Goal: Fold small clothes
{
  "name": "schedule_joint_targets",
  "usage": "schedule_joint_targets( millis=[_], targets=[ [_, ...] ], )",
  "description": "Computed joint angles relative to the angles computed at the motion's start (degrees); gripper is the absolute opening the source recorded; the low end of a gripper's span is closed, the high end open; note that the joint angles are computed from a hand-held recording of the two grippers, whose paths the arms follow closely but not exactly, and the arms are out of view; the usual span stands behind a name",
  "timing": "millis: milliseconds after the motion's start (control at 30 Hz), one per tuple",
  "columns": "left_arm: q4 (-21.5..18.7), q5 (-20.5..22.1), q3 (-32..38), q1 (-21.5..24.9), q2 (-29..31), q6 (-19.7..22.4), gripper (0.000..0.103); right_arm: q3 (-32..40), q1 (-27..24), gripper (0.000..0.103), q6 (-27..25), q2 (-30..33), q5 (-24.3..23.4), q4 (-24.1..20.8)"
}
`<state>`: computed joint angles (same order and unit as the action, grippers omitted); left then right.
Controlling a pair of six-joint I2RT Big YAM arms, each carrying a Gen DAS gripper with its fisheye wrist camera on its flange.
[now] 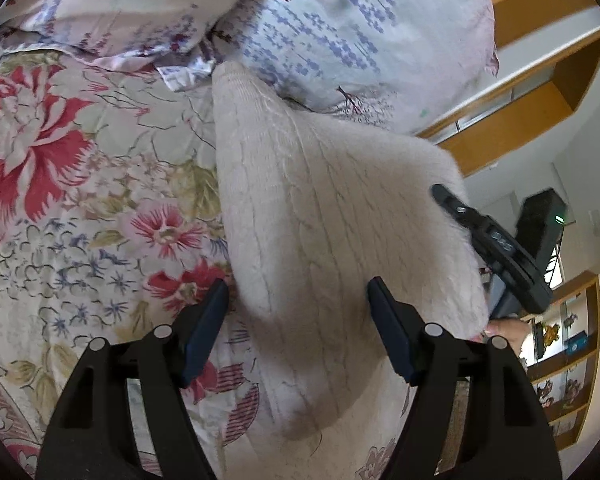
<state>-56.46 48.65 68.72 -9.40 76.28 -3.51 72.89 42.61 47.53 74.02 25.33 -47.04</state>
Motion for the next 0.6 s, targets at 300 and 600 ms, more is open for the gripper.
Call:
schedule_joint_targets(
  millis=[300,600],
  targets=[
    [-2.6,-2.3,1.1,-1.1,-0.5,1.2,0.07,-7.5,-3.1,0.024,11.8,-4.9,-5.4,0.7],
    [-7.0,-0.9,-0.8,0.5,-3.4,1.8,0.068,-16.3,5.4,0.045,21.2,-17.7,-5.4,4.8]
  ],
)
